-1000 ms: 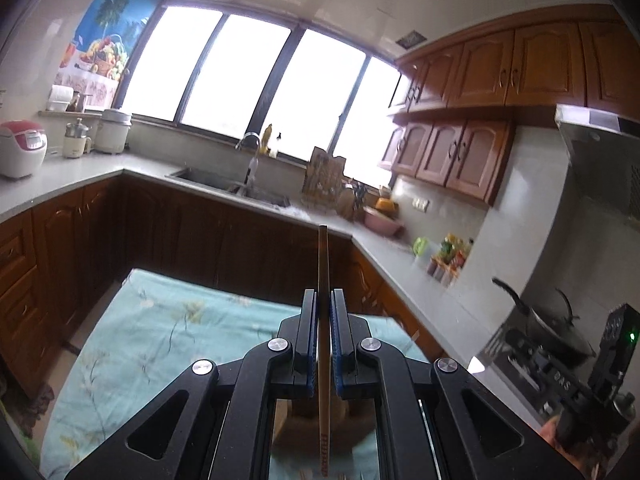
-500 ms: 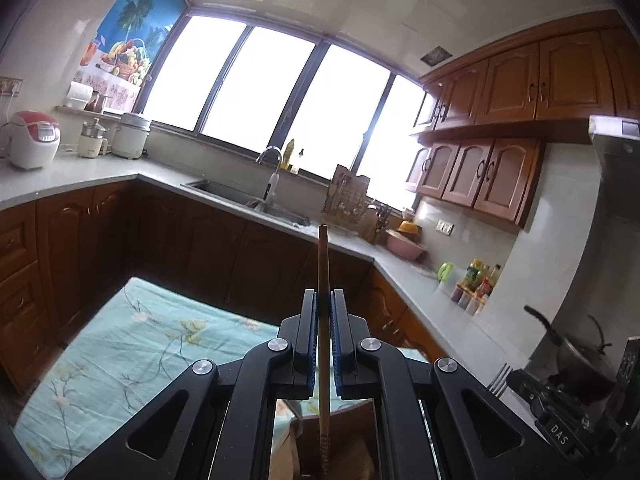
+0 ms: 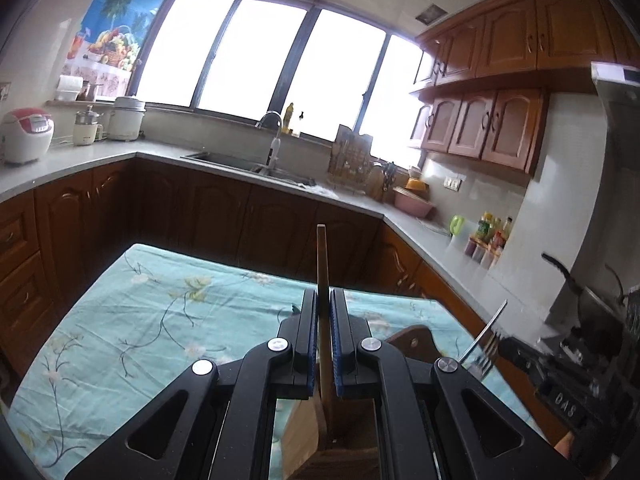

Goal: Organize utensils
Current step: 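Lower the fork and chopstick into the holder and open both tools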

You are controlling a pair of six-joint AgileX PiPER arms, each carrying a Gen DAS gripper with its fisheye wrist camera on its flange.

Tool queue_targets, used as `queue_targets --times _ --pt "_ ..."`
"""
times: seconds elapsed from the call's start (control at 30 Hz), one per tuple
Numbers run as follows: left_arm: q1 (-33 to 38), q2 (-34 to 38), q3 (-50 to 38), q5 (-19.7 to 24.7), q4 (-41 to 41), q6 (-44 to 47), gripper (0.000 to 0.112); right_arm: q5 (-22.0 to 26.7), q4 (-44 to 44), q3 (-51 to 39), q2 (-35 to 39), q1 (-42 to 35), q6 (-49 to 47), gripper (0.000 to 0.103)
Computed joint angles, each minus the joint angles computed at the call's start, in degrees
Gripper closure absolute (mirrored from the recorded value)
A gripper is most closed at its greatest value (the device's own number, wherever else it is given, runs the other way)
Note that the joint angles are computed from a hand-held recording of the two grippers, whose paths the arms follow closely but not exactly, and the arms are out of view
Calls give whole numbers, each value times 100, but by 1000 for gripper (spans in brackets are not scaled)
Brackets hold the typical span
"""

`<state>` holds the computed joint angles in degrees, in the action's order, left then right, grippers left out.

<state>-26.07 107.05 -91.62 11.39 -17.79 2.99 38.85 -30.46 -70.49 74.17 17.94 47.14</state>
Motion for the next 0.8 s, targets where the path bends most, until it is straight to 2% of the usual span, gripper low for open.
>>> queue_targets --times 0.07,0.13,0.27,0.53,0.8 --pt "103 -114 112 101 -418 480 108 -83 115 21 24 -47 -51 101" --pt "158 -201 185 182 -486 638 107 -89 130 0 50 -34 -49 101" --pt "117 -408 356 165 140 188 107 -69 79 -21 102 70 5 101" --pt "132 -427 303 310 94 263 106 -17 163 -137 221 113 -107 101" --pt "114 -353 114 496 380 16 106 -4 319 -195 276 90 -257 100"
